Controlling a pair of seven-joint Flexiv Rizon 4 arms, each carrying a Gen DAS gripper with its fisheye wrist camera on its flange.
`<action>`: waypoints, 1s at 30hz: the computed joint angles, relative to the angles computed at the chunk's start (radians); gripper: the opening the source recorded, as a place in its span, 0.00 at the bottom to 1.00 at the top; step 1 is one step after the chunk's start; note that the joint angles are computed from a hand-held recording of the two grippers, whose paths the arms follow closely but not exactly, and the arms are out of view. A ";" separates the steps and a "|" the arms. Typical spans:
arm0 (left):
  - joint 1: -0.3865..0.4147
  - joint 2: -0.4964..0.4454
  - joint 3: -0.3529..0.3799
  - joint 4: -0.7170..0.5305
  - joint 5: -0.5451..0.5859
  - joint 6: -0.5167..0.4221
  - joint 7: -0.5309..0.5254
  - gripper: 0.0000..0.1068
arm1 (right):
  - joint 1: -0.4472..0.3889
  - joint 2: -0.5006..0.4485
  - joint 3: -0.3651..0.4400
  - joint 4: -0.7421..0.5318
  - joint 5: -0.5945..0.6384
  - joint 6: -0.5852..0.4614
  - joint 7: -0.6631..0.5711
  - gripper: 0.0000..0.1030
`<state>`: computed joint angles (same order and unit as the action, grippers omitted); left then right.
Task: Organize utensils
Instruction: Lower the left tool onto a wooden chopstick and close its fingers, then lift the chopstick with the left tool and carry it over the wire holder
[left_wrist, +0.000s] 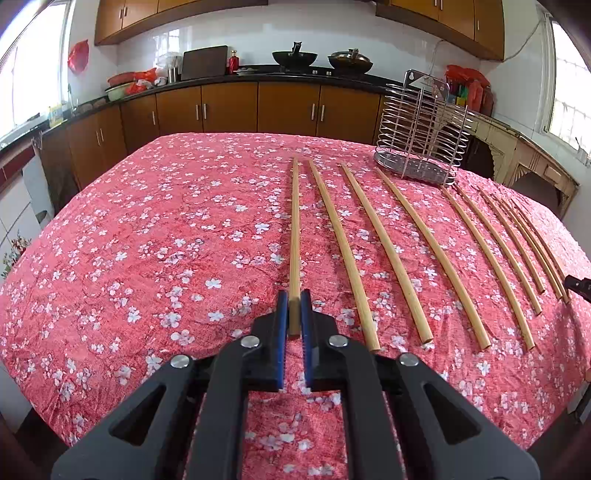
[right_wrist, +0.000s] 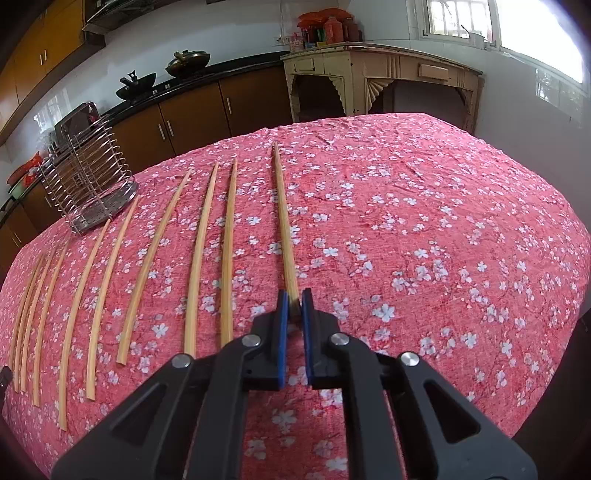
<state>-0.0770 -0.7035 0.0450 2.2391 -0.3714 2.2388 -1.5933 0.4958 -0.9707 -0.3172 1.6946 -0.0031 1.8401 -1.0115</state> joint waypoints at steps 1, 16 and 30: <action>0.013 0.003 -0.007 0.002 0.015 -0.001 -0.006 0.06 | -0.004 0.001 0.005 0.001 -0.002 0.006 -0.003 0.08; 0.037 0.129 0.029 0.069 0.082 0.148 0.057 0.06 | 0.193 0.064 -0.170 0.090 0.220 0.209 -0.192 0.08; 0.132 0.209 -0.015 -0.093 0.123 0.082 0.106 0.06 | 0.161 0.123 -0.167 -0.093 0.336 0.195 -0.346 0.08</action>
